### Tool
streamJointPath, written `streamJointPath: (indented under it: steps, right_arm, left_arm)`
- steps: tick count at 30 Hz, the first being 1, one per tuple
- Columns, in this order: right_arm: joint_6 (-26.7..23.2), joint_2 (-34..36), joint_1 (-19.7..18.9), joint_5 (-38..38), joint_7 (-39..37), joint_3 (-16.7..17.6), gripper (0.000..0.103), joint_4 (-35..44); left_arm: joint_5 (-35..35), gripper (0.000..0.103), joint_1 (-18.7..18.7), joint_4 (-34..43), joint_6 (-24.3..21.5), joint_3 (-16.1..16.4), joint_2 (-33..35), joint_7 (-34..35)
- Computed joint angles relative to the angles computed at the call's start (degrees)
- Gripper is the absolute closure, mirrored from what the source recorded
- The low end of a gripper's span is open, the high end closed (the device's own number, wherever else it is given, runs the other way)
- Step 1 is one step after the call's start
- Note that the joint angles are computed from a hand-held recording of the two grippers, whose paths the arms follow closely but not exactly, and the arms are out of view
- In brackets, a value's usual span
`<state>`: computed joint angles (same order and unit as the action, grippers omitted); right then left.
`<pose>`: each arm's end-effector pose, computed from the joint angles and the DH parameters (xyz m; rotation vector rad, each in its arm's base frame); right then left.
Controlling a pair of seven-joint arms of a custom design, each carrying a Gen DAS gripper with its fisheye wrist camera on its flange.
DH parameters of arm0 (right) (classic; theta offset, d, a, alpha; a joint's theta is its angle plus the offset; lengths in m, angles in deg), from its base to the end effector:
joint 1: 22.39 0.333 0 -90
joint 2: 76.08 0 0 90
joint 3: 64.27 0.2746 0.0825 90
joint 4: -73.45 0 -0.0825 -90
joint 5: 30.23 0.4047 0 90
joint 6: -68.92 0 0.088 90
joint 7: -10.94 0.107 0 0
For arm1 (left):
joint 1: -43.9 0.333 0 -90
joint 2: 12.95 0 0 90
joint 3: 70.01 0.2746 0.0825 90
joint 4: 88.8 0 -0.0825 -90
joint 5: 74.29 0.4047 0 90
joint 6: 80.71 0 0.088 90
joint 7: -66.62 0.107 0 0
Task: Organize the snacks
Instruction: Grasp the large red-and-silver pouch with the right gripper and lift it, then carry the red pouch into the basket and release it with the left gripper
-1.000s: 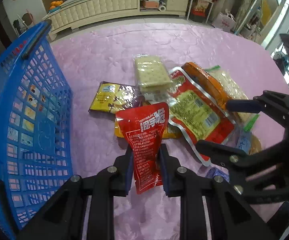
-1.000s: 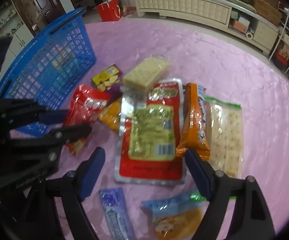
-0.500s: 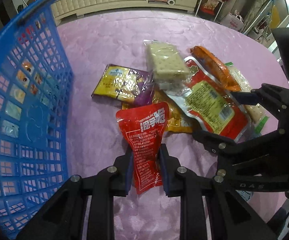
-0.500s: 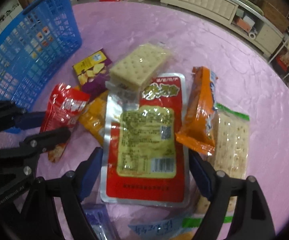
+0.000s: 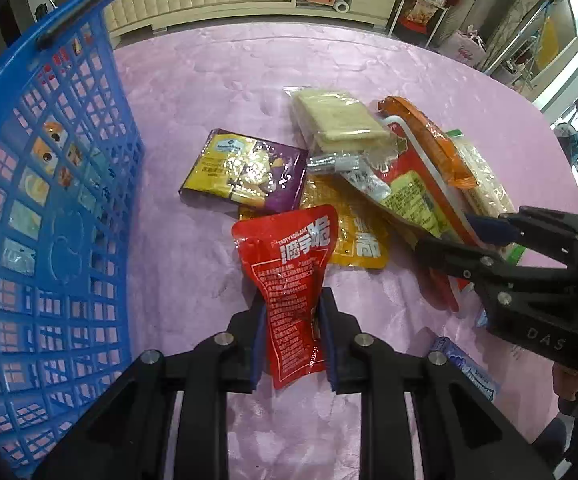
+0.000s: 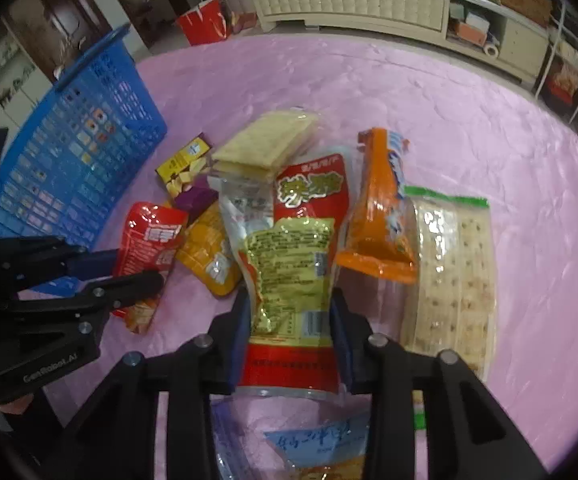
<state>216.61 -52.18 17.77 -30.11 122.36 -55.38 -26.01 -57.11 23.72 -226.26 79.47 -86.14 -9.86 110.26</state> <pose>0.4622 0.5181 0.3388 -2.2968 1.4350 -0.0183 0.4229 -0.3287 0.2715 -1.9905 2.1702 -0.4970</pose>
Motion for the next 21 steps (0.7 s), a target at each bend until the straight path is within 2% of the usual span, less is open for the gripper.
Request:
streamJointPath:
  steps: [6, 15, 21]
  right_arm:
    - [0.5, -2.8, 3.5, -6.1, 6.9, -1.7, 0.068, -3.2]
    - [5.2, -11.8, 1.9, -7.0, 13.7, 0.4, 0.069, -14.0]
    - [4.8, -17.9, 1.4, -11.7, 19.2, 1.9, 0.069, -18.6]
  left_arm:
    - [0.6, 0.082, -0.2, -0.6, 0.6, -0.1, -0.9, -0.3]
    - [1.2, 0.082, -1.3, -3.8, 1.7, -1.0, -5.2, -2.1]
    - [1.3, 0.082, -2.7, -6.9, 2.5, -2.0, -10.3, -4.0]
